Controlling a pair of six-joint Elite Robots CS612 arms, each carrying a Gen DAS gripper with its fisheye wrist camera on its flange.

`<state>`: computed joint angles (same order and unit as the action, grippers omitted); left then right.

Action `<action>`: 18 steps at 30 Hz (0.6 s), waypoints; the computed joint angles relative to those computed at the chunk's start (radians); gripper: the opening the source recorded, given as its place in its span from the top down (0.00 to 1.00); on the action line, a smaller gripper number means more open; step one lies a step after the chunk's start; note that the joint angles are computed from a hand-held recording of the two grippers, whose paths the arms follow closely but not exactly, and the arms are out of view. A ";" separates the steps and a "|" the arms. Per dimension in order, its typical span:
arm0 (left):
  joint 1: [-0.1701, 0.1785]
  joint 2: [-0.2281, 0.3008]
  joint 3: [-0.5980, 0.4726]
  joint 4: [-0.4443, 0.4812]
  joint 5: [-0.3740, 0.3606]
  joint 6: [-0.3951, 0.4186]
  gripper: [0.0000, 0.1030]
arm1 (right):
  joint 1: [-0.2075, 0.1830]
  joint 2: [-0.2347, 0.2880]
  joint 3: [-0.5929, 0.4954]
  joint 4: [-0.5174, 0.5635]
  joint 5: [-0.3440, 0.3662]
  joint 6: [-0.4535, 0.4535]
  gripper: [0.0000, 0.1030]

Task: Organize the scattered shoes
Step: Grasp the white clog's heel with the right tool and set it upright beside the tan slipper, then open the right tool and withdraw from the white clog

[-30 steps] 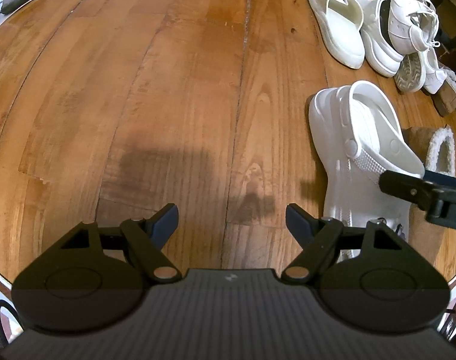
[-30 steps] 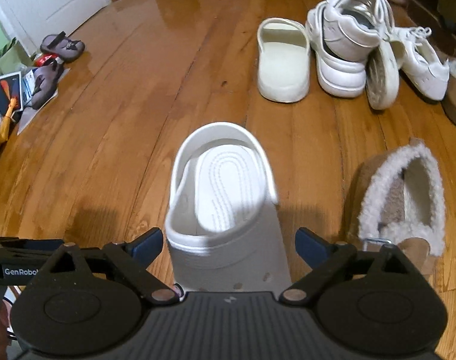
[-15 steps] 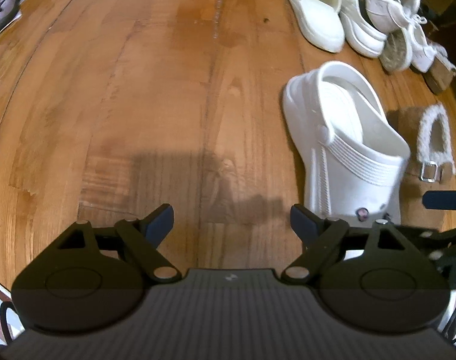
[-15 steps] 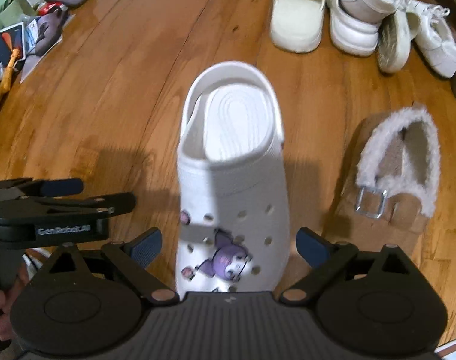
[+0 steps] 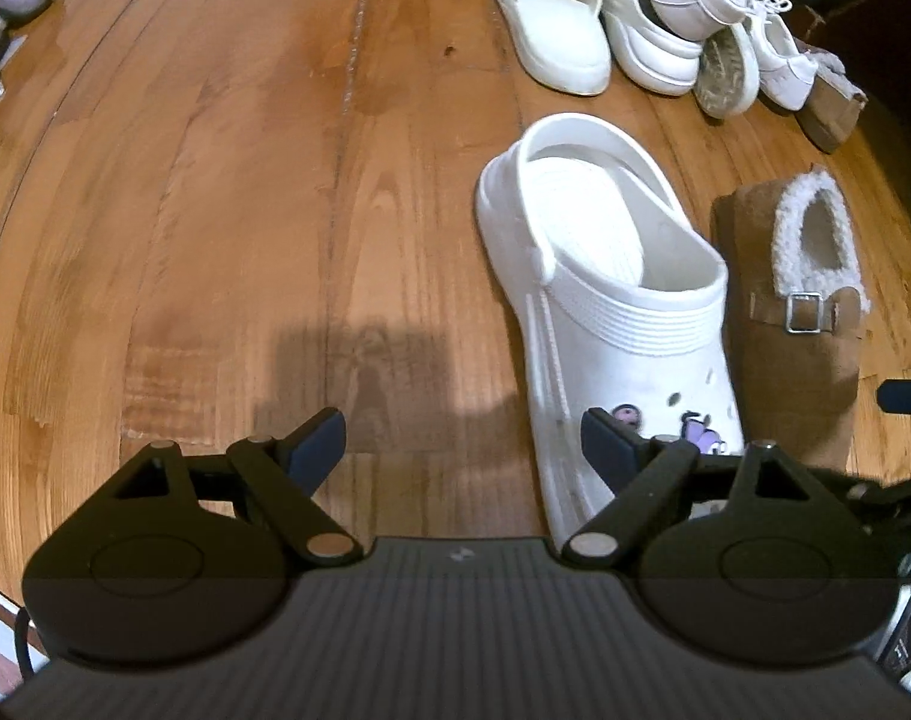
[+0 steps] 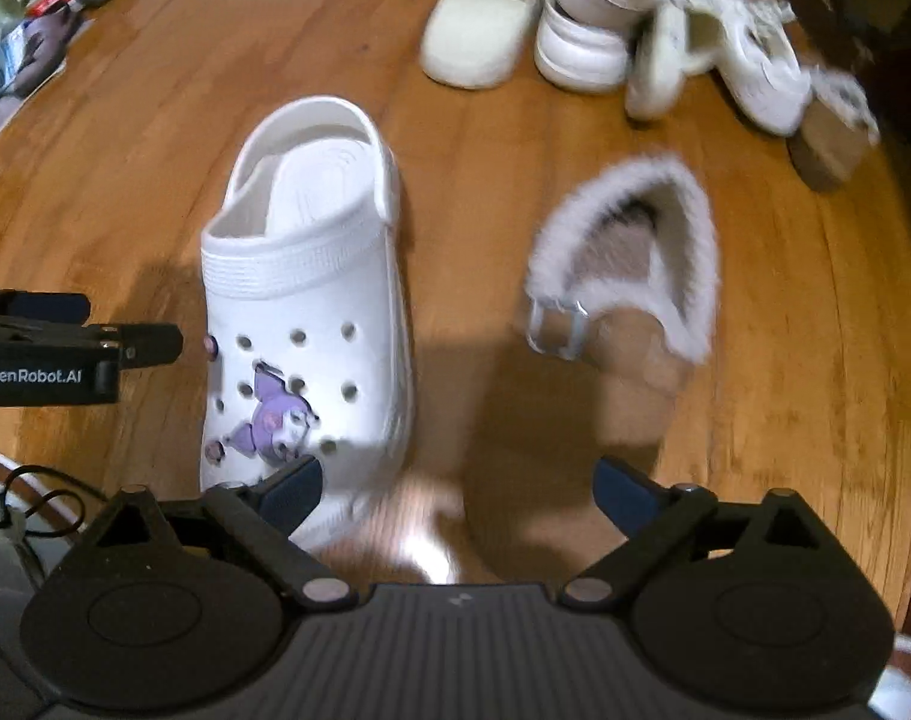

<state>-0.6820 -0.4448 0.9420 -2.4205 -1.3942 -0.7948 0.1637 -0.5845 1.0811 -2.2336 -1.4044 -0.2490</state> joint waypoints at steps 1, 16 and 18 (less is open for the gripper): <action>-0.001 -0.001 0.000 -0.007 -0.001 0.007 0.17 | -0.009 -0.008 0.000 0.027 0.075 -0.037 0.26; -0.007 0.019 -0.125 0.088 0.056 -0.031 0.17 | -0.066 -0.005 0.056 -0.256 0.147 0.067 0.65; -0.010 0.032 -0.160 0.118 0.057 -0.040 0.17 | -0.077 -0.016 0.092 -0.298 0.179 0.063 0.67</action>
<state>-0.6922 -0.4130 0.7815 -2.3021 -1.3377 -0.8343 0.0863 -0.6009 1.1726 -2.5315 -1.2253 -0.1856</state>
